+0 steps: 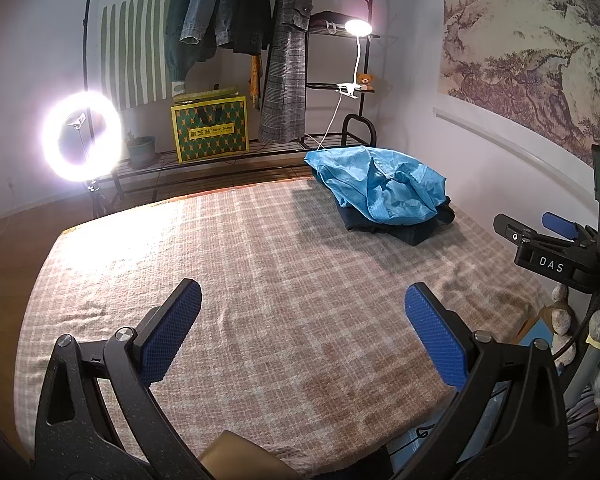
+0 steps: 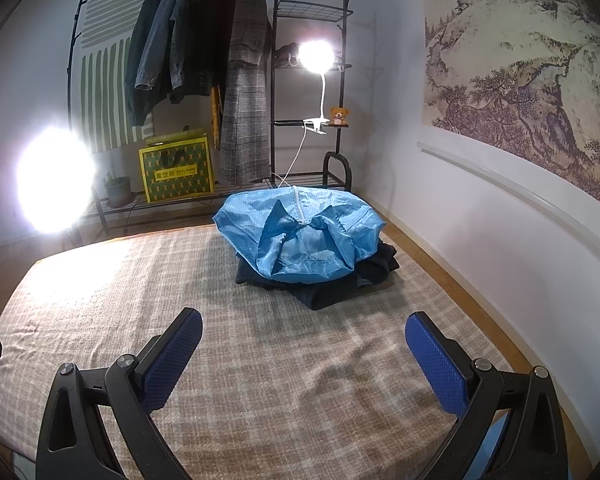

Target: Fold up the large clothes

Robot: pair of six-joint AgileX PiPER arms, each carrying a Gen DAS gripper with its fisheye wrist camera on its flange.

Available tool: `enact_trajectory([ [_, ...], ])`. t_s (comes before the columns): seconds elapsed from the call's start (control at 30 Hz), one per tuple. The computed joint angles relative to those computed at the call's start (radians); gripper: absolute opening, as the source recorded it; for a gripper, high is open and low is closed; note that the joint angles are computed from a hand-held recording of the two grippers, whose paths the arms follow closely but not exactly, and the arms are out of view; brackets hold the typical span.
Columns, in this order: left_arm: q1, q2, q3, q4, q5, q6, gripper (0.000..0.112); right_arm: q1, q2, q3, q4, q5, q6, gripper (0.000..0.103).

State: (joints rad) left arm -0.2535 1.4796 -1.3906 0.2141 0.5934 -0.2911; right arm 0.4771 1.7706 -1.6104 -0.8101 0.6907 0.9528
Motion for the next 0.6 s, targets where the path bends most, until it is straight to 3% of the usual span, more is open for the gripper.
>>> enact_trajectory([
  [0.6,-0.013,-0.003,0.015,0.048,-0.034,-0.033,0.103,-0.009,0.001,0.013,0.010,-0.018,-0.018,0.103],
])
